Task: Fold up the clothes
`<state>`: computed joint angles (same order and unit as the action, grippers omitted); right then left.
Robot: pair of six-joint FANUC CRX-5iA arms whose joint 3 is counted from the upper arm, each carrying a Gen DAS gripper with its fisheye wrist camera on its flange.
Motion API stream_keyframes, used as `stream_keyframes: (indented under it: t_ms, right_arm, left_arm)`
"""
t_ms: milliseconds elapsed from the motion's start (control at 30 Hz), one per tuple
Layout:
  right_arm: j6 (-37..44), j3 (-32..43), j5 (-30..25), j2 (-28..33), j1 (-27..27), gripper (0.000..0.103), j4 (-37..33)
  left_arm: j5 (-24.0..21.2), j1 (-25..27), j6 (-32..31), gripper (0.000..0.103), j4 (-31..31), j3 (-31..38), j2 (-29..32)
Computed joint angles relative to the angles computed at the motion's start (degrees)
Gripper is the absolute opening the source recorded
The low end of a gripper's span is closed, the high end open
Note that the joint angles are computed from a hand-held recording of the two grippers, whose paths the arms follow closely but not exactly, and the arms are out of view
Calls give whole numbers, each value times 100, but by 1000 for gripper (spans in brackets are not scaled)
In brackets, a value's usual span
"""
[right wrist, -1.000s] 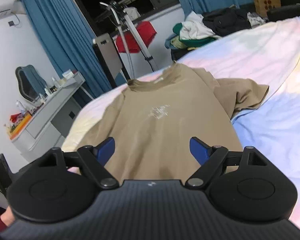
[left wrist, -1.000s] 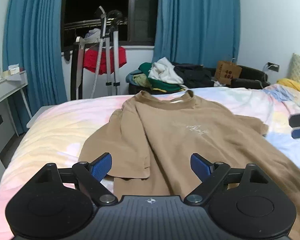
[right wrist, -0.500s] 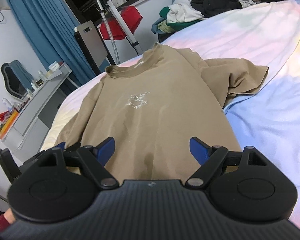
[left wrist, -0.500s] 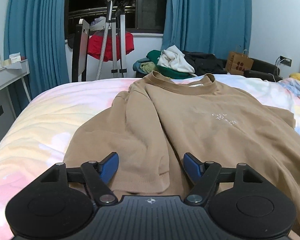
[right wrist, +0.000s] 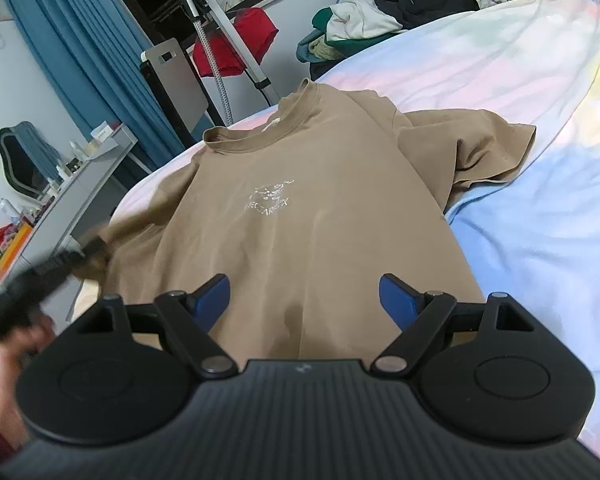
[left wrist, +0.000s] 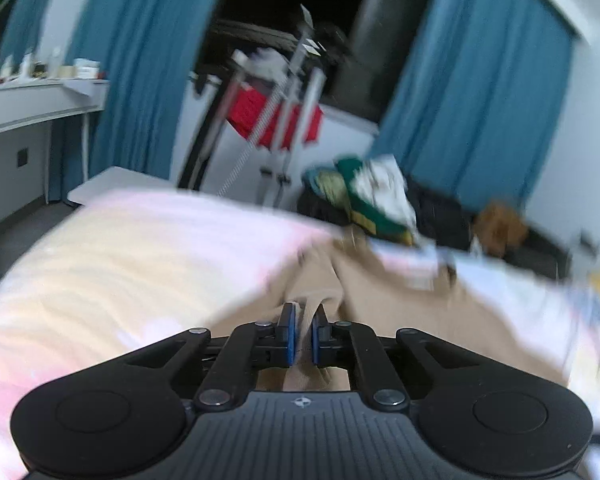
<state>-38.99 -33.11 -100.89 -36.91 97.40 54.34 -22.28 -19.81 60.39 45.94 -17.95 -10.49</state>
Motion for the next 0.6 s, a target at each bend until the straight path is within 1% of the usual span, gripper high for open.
stream_keyframes:
  t_ms: [33, 100, 133, 200, 267, 300, 400, 433, 467, 500, 600]
  right_arm:
    - [-21, -6, -13, -13, 12, 83, -17]
    - [-62, -7, 23, -17, -24, 83, -51]
    - [-59, -14, 68, -27, -67, 83, -66]
    - [-45, -30, 164, -28, -163, 83, -90]
    - [2, -67, 267, -67, -269, 83, -117]
    - [33, -81, 326, -80, -334, 83, -137]
    - [94, -115, 463, -102, -522, 83, -189]
    - [94, -134, 497, -115, -574, 83, -203]
    - [87, -160, 530, -135, -614, 83, -212]
    - [80, -184, 564, -156, -663, 83, -230]
    - [70, -265, 647, -227, -763, 83, -237]
  left_arm:
    - [-3, 101, 257, 8, -91, 161, 61]
    - [-109, 339, 1067, 7, -615, 639, 240]
    - [-295, 450, 1603, 7, -1114, 995, 382]
    - [-830, 583, 2652, 7, -2216, 1842, 738]
    - [-1399, 625, 3479, 7, -3107, 2703, 1123]
    - [-1631, 609, 3763, 6, -3482, 3036, 1303]
    - [-2253, 491, 4365, 5, -4462, 3864, 1825]
    - [-2428, 457, 4509, 5, -4676, 4039, 1974]
    - [-2538, 445, 4580, 5, -4776, 4130, 2100]
    - [-2545, 454, 4554, 5, -4783, 4110, 2160]
    - [-2426, 502, 4329, 6, -4691, 3888, 2222]
